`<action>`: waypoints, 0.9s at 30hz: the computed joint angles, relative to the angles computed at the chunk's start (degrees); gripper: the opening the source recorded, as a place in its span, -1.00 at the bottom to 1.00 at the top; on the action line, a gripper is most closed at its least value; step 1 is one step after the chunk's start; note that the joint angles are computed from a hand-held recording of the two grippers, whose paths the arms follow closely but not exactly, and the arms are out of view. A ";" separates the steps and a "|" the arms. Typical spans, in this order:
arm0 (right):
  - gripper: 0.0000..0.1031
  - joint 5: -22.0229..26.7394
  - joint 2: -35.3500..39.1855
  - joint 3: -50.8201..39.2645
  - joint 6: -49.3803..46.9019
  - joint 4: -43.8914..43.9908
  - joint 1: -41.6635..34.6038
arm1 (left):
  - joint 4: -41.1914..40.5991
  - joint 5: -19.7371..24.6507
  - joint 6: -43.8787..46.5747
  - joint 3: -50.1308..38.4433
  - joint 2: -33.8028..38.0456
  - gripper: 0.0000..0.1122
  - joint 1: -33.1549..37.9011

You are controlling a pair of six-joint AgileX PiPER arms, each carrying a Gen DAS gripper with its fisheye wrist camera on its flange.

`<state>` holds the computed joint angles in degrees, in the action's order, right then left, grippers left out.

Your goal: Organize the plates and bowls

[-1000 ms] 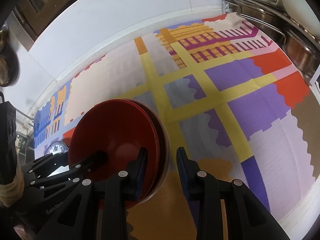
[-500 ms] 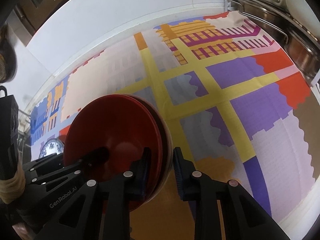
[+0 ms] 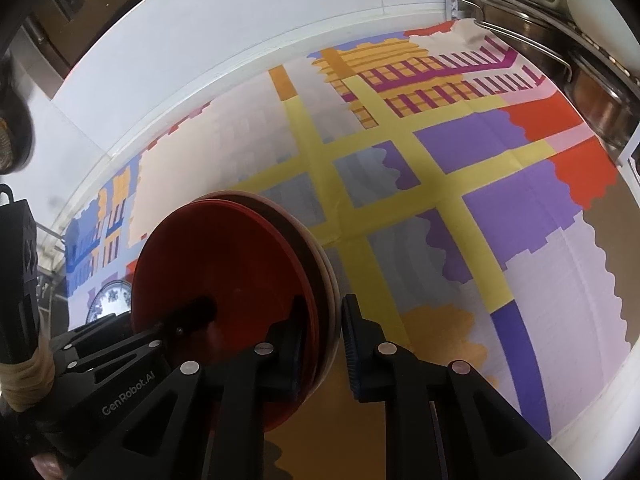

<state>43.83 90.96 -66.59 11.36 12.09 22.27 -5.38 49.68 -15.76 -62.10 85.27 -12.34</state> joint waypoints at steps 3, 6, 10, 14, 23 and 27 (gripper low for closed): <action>-0.63 1.10 -0.55 -0.98 0.44 -0.22 1.01 | 0.15 1.03 0.32 0.52 -2.17 -0.53 1.06; -0.63 2.11 -0.94 -2.18 1.06 -0.67 2.28 | 0.38 2.03 0.84 1.20 -4.73 -0.53 2.61; -0.63 3.37 -1.41 -4.20 2.21 -1.60 5.12 | 0.40 3.31 1.48 2.26 -8.26 -0.53 5.61; -0.63 3.95 -1.31 -6.30 3.31 -3.03 8.58 | 0.66 4.22 2.20 3.80 -11.54 -0.53 8.80; -0.63 6.09 1.89 -12.02 2.35 -2.38 14.89 | 0.52 8.13 6.75 6.97 -18.50 -0.53 19.12; -0.63 7.09 3.58 -14.08 1.14 -0.95 17.52 | 0.81 9.92 8.26 7.71 -20.68 -0.53 23.86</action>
